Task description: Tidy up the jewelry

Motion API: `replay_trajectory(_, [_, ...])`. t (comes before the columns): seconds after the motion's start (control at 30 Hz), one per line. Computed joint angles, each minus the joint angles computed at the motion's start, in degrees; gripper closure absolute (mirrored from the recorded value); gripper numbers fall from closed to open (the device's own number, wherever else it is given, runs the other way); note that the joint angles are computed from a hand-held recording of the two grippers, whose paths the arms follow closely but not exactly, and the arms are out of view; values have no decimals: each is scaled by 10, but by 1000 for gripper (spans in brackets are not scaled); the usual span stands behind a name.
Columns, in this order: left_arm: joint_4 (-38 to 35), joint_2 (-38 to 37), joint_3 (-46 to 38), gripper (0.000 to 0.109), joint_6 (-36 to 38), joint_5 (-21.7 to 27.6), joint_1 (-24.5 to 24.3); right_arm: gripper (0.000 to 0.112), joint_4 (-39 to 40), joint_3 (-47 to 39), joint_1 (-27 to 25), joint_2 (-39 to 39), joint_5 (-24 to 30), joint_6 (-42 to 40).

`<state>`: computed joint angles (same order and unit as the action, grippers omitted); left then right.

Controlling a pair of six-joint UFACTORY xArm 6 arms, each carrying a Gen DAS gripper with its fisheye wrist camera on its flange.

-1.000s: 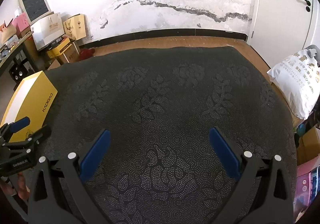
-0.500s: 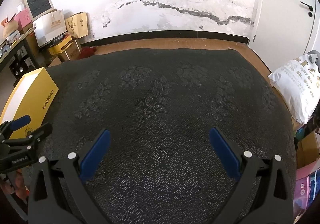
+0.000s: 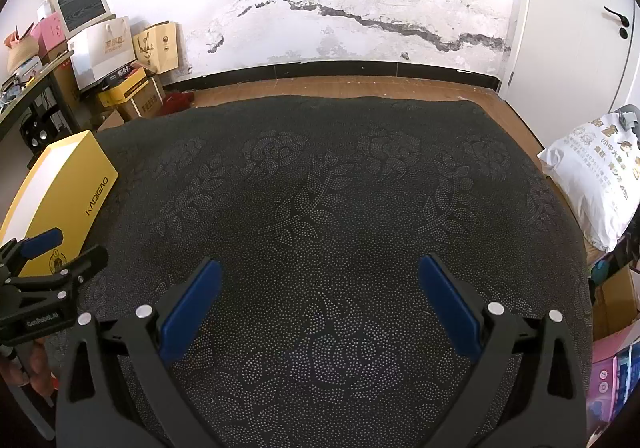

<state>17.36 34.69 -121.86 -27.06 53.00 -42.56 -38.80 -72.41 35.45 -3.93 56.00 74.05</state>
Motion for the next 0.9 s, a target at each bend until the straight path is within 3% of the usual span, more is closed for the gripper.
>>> replay_trajectory(0.9, [5,7,-5,12,-5,6,-1,17,0,9,-4,-5,-7,-5])
